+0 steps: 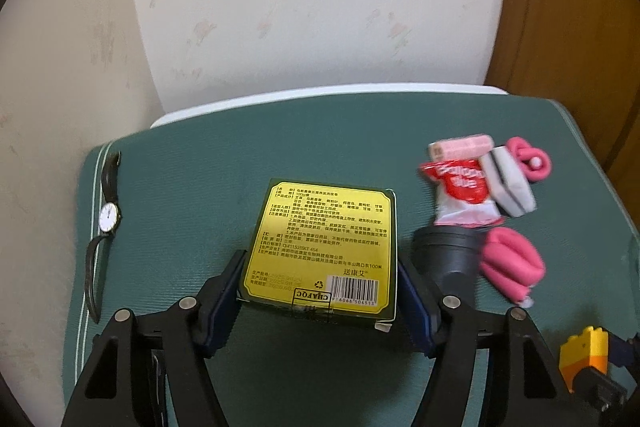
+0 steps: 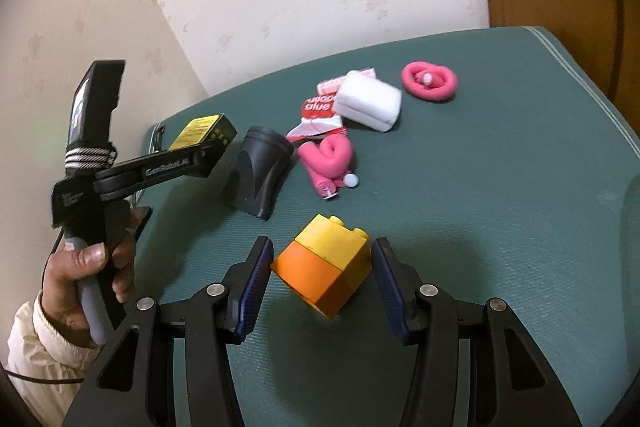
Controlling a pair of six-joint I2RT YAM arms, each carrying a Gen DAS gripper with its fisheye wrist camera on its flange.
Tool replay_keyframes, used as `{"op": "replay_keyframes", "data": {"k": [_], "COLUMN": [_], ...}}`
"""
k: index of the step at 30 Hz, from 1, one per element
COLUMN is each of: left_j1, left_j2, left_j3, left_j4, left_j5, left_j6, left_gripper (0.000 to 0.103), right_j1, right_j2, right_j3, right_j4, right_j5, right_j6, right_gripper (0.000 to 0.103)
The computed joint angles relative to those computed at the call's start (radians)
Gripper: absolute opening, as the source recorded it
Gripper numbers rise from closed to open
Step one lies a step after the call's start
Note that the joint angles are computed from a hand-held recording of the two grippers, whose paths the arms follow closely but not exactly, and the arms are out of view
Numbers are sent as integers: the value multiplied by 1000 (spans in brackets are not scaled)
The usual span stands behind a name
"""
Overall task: Organize objects
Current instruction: 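Carry the block and small yellow box over the clear bowl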
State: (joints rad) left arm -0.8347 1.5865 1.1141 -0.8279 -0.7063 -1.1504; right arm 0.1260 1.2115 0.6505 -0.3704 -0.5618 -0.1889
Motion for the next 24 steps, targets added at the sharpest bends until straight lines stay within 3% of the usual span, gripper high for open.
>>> {"op": "replay_keyframes", "data": {"k": [9, 24], "left_j1": [-83, -192], "left_j2": [26, 101], "left_j3": [96, 241], "left_j4": [-45, -76], "left_j5": [-55, -85], "left_j6": [11, 34], "left_gripper": [72, 72], "right_j1": [-196, -514], "right_j2": [-112, -125], "right_j3": [13, 103], "right_j4": [-144, -346], "right_j5": [-94, -234], "right_j6": [-85, -282], "right_gripper": [52, 52]}}
